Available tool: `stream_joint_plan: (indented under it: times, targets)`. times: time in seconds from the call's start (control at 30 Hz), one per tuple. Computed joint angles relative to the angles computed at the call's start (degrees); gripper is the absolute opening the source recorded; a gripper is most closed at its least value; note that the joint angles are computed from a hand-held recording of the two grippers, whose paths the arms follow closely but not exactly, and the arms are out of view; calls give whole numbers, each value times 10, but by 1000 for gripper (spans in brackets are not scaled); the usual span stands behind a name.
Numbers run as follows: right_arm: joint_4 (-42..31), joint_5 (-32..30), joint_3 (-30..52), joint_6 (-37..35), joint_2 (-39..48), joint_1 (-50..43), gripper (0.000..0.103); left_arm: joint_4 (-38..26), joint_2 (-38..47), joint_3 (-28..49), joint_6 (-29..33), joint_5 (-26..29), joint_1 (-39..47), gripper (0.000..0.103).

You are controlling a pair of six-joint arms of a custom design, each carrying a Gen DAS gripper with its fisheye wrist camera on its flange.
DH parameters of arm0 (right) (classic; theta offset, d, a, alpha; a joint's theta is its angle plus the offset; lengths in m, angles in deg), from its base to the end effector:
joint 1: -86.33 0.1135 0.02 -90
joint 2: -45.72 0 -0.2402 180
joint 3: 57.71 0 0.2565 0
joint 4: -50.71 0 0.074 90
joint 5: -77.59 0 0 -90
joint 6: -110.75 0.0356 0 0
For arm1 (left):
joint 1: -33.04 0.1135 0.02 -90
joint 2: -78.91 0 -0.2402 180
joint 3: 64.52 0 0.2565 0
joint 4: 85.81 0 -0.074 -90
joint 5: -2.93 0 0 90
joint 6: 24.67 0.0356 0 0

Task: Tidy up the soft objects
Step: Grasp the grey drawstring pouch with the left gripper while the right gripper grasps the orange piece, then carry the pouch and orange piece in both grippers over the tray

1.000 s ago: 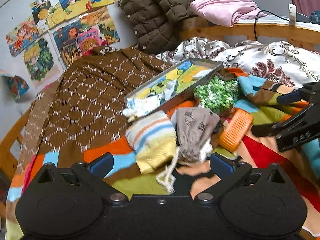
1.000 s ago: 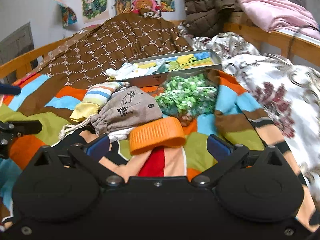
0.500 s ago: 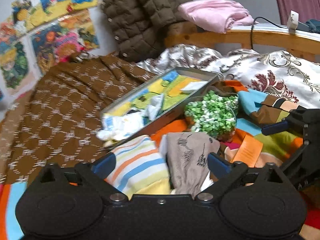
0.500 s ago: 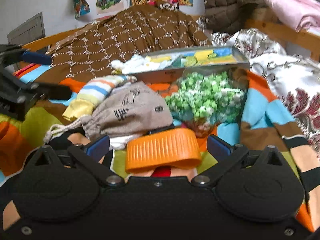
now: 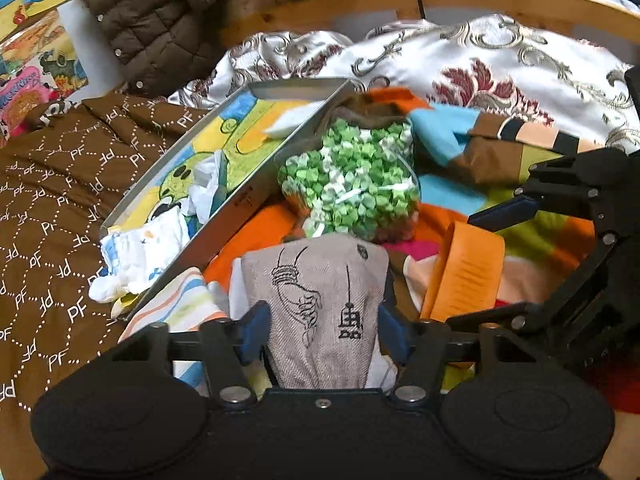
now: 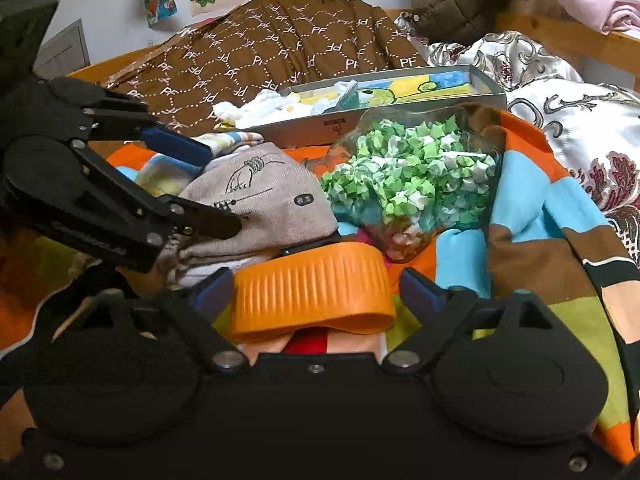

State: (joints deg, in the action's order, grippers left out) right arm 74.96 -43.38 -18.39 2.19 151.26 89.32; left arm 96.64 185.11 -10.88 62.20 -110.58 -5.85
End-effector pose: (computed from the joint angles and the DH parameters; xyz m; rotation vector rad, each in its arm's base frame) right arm 0.2642 0.0321 0.0403 -0.6795 2.1150 0.4721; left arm 0.2512 -0.1844 0.0587 0.5525 2.2906 0.1507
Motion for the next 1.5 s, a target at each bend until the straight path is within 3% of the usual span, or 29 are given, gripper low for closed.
stream_joint_plan:
  times: [0.33,0.5,0.7,0.77,0.97,1.23,1.5]
  targets:
    - [-1,-3,1,-1,3,-4,71,-58,1,32,-19,50,23,33]
    - [5,0,-5,0,-2,-4,61,-77,6,43,-9,55,11,18]
    - [25,-1,-15,5,-5,-8,42,-87,4,47,-11,45,-4,8]
    - [28,-3,-15,8,-6,-10,31,-87,-4,43,-16,46,-6,7]
    - [56,-8,-28,14,-16,-12,15,-77,-33,28,-45,45,-5,6]
    - [77,-38,-57,27,-81,-32,13,-40,-127,-27,-89,54,33,6]
    - [114,-54,-61,66,-116,-39,12,39,-156,-47,-107,79,85,6]
